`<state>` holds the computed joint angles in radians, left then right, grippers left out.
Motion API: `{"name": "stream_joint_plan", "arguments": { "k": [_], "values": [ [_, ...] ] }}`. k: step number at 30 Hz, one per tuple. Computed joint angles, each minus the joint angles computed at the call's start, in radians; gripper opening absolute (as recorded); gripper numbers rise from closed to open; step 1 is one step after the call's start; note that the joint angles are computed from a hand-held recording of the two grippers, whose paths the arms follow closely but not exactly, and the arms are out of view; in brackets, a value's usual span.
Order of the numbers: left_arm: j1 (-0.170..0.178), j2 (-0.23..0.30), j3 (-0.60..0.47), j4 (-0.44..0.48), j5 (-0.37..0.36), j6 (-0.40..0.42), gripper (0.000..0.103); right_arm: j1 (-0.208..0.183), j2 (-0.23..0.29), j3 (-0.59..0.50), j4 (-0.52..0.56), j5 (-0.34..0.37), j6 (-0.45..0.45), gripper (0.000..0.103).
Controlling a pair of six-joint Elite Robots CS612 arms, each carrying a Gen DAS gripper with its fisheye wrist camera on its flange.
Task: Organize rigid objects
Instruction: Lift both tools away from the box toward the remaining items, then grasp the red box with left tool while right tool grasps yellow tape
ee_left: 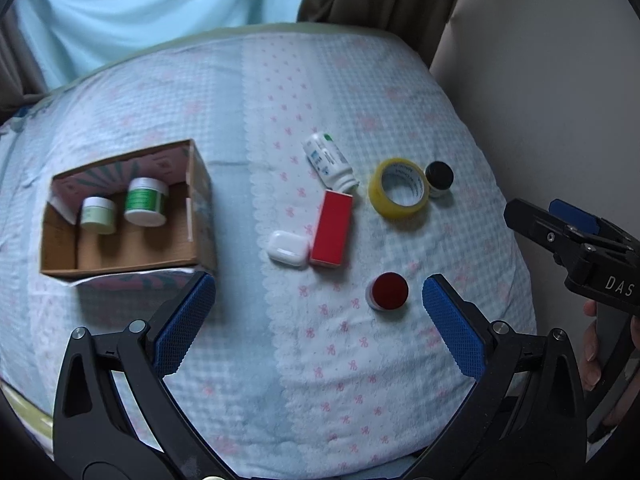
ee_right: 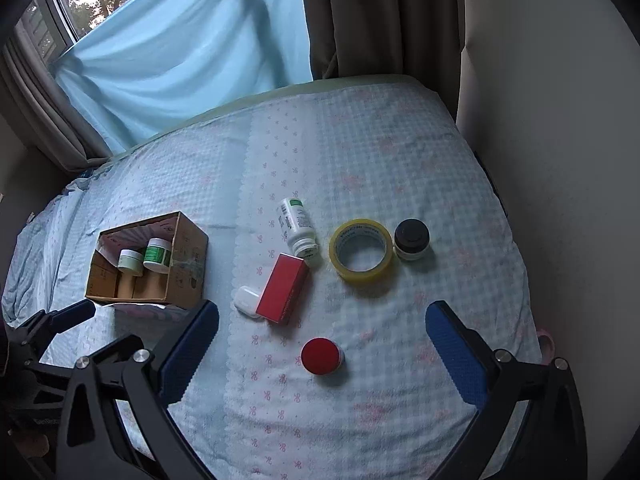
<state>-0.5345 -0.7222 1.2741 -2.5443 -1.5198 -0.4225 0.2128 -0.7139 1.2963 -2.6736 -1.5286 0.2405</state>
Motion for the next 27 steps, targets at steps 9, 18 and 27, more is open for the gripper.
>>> {"name": "stream_joint_plan", "arguments": {
  "k": [9, 18, 27],
  "values": [
    [0.005, 0.182, -0.182, 0.059, -0.012, 0.050, 0.103, -0.026, 0.118, -0.087, -0.024, 0.028, 0.055, 0.103],
    [0.006, 0.354, -0.378, 0.110, -0.029, 0.181, 0.083, -0.033, 0.279, -0.222, -0.053, 0.017, -0.019, 0.103],
    [0.005, 0.437, -0.495, 0.182, -0.038, 0.230, 0.070, -0.031, 0.384, -0.374, 0.049, 0.009, -0.095, 0.103]
  ]
}}
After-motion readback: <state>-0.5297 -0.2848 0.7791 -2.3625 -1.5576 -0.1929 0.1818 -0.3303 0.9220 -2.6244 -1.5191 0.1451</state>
